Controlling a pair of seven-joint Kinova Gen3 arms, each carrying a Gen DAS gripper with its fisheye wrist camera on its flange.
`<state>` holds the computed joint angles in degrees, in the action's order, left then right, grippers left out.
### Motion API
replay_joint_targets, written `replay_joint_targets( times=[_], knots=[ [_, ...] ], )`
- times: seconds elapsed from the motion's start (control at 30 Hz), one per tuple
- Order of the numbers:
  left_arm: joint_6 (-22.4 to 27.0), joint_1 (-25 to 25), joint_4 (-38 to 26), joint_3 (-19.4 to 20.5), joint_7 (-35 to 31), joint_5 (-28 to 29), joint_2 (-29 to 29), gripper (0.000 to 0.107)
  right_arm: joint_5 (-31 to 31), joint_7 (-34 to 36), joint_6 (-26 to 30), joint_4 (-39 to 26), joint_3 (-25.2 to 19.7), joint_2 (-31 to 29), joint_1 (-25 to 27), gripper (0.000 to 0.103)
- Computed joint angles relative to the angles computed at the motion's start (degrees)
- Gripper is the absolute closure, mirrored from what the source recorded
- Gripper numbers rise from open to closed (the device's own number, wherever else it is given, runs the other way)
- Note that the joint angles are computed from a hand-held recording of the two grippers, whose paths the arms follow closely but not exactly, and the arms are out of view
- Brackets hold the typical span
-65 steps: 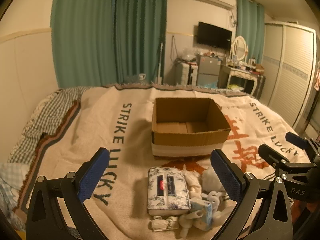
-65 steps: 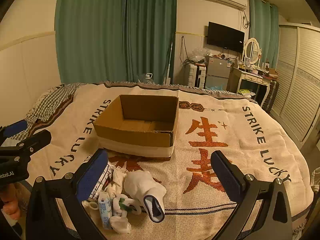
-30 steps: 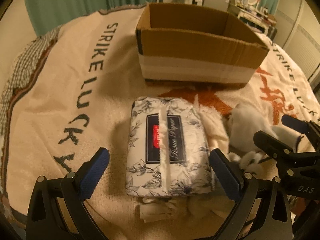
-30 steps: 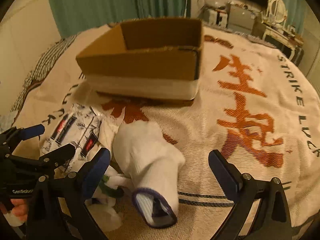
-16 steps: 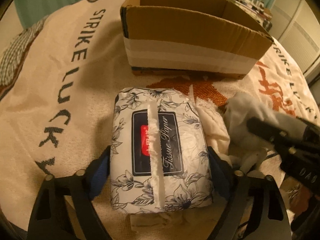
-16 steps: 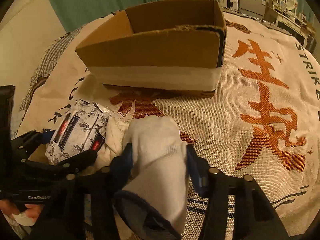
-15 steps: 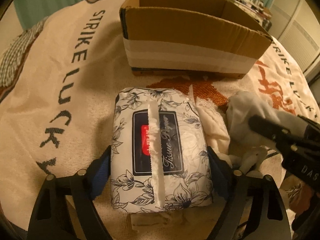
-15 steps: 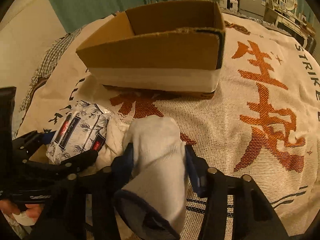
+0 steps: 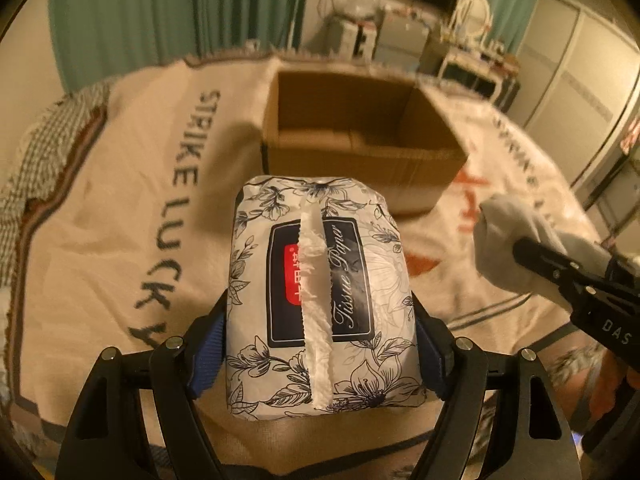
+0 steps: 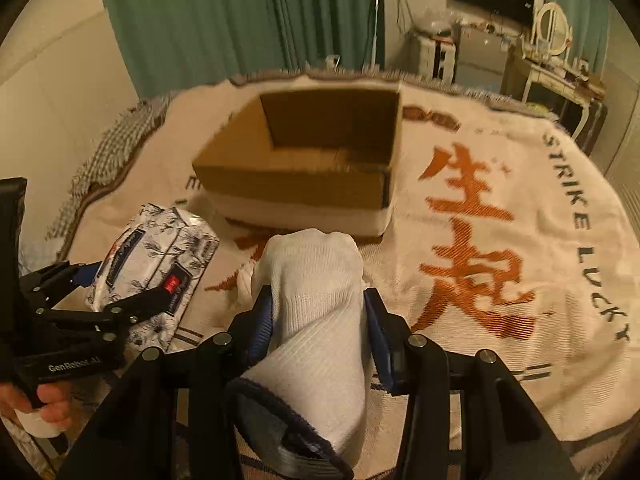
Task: Organize soft objects
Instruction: 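Lower the tissue pack and sock into the cardboard box and open both grippers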
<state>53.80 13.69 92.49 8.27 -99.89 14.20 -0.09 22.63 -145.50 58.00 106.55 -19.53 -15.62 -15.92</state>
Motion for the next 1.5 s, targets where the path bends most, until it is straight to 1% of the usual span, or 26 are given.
replay_joint_targets(
  times=[0.07,0.17,0.3,0.37,0.4,0.47,0.53,0.67,0.73,0.77,0.93,1.03,1.1,1.17,1.23,1.3,1.37,1.43,1.5],
  knots=[
    [0.2,-0.8,-0.8,-0.9,-2.2,3.1,-1.0,0.030,0.8,-0.9,1.0,-1.3,-0.7,-1.2,0.4,0.059],
    [0.8,-1.7,-3.5,-1.6,-4.1,5.7,-0.9,0.030,1.8,-1.1,1.4,-3.5,-1.3,-2.2,1.3,0.059],
    [0.8,-2.1,-9.8,-1.1,-3.1,6.6,2.2,0.030,2.8,1.2,-0.3,-6.7,-0.3,-1.2,2.4,0.060],
    [0.7,-2.2,-13.5,-0.7,-3.0,6.6,4.8,0.030,2.9,2.9,-2.4,-8.5,1.5,0.3,3.1,0.060],
    [0.6,-1.9,-15.4,-0.4,-2.4,5.8,6.3,0.030,3.1,3.4,-3.3,-9.3,2.1,1.0,3.5,0.060],
    [0.1,-1.1,-19.6,0.1,-0.6,3.3,9.8,0.030,3.0,4.8,-5.9,-11.4,4.4,3.6,4.3,0.060],
    [0.2,-0.9,-23.4,0.5,-0.3,2.7,13.2,0.030,2.2,6.7,-7.7,-13.2,6.2,5.8,4.9,0.060],
    [0.3,-0.1,-30.1,1.9,-1.5,2.0,20.2,0.030,-1.9,14.8,-11.8,-17.2,12.2,12.9,4.6,0.060],
    [0.2,0.8,-32.8,2.0,-2.0,1.0,23.7,0.030,-5.6,18.6,-12.9,-18.4,14.2,15.5,5.5,0.060],
    [1.1,1.3,-34.9,2.1,-2.2,0.4,25.9,0.030,-7.2,20.0,-13.4,-19.0,15.2,17.2,6.0,0.060],
    [3.4,3.6,-39.9,1.6,-1.2,-1.7,31.9,0.030,-11.7,24.9,-15.2,-19.4,17.9,22.6,7.7,0.060],
    [2.1,4.8,-39.7,1.2,-1.4,-3.2,32.9,0.026,-13.9,26.3,-16.5,-18.9,18.9,24.2,8.5,0.059],
    [2.8,5.3,-40.2,1.1,-0.7,-3.5,33.4,0.023,-16.5,27.5,-17.0,-18.9,19.2,24.9,9.6,0.055],
    [2.5,5.3,-39.5,1.2,-0.1,-3.5,33.0,0.022,-17.0,27.2,-16.9,-19.1,19.5,25.1,9.7,0.051],
    [2.4,5.6,-39.0,1.1,0.1,-3.8,32.3,0.022,-15.0,24.7,-17.8,-18.3,20.2,24.2,8.7,0.037],
    [2.4,6.4,-38.9,0.4,1.1,-5.2,31.3,0.022,-13.9,22.9,-18.0,-17.9,20.3,23.0,8.2,0.032],
    [3.0,6.0,-38.7,0.6,1.7,-5.0,29.5,0.022,-12.7,21.6,-16.7,-18.3,20.0,21.0,7.8,0.030],
    [3.6,5.2,-38.7,0.8,2.2,-4.6,27.4,0.022,-9.9,19.4,-14.4,-19.5,19.4,19.5,6.9,0.030],
    [4.3,4.9,-38.8,0.8,2.7,-4.4,25.1,0.022,-6.4,17.1,-10.8,-21.4,18.2,16.7,5.7,0.030]
  ],
)
